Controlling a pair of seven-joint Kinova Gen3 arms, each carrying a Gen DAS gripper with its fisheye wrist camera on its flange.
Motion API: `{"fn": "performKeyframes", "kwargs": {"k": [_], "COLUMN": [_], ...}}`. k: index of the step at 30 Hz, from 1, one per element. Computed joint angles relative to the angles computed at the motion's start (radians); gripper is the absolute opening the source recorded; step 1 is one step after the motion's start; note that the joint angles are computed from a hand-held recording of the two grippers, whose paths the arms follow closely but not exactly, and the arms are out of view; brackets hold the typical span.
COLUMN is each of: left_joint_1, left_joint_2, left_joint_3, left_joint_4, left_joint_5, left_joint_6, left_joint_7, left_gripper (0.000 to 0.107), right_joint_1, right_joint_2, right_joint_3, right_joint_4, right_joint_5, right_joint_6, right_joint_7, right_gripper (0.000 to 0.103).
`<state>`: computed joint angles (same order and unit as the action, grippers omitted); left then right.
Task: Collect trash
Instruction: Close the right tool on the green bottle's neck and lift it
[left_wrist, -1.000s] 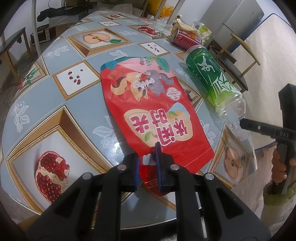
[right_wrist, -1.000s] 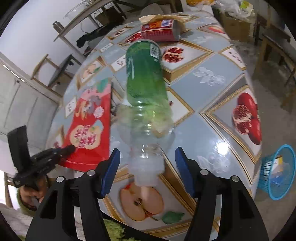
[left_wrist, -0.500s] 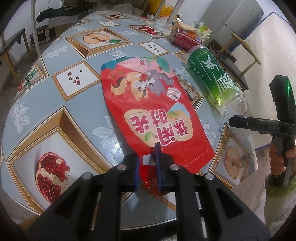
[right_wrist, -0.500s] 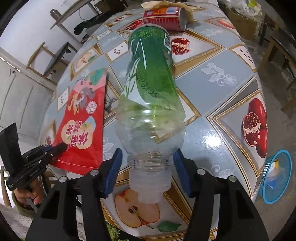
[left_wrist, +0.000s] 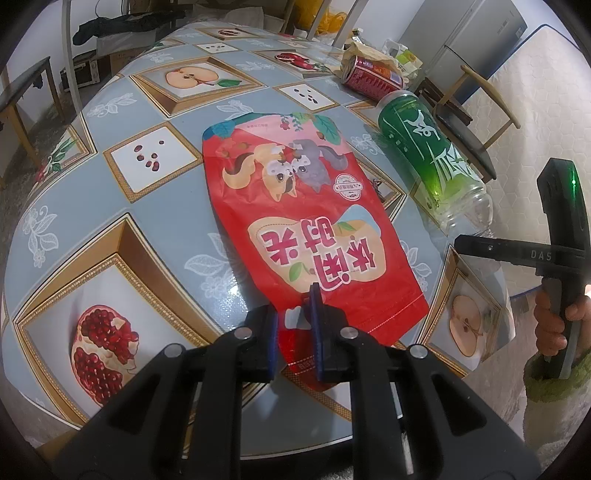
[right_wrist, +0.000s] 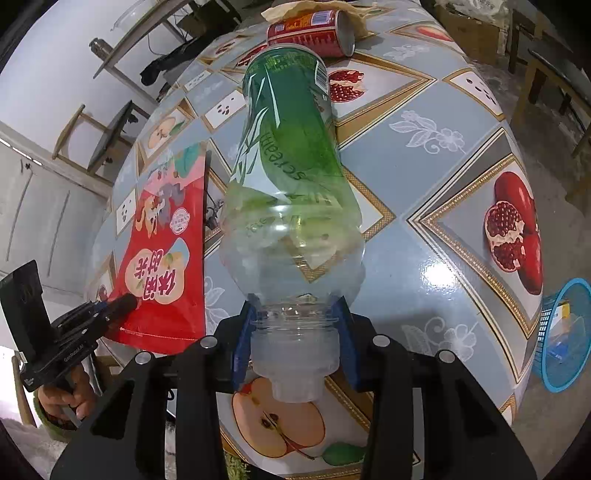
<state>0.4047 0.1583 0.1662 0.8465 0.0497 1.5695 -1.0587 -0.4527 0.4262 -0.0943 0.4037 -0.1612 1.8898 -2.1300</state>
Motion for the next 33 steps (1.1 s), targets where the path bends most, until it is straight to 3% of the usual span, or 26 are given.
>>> {"fn": "performKeyframes", "kwargs": {"k": [11, 33], "left_joint_1": [0.003, 0.005], "left_joint_2": [0.005, 0.005], "left_joint_3": [-0.001, -0.001], "left_joint_4": [-0.007, -0.009], "left_joint_5": [-0.004, -0.006], "left_joint_6": [0.003, 0.004], "left_joint_7": [-0.001, 0.000], "left_gripper": [0.013, 0.013], "right_joint_1": [0.027, 0.032], "right_joint_2": [-0.115, -0.146], "right_joint_3": [-0.015, -0.023], "right_joint_4": [0.230, 0.282], "right_joint_5": [-0.008, -0.004], "right_joint_6": [-0.185, -0.236], "right_joint_7": [-0.009, -0.015], "right_gripper": [0.039, 0.039]}}
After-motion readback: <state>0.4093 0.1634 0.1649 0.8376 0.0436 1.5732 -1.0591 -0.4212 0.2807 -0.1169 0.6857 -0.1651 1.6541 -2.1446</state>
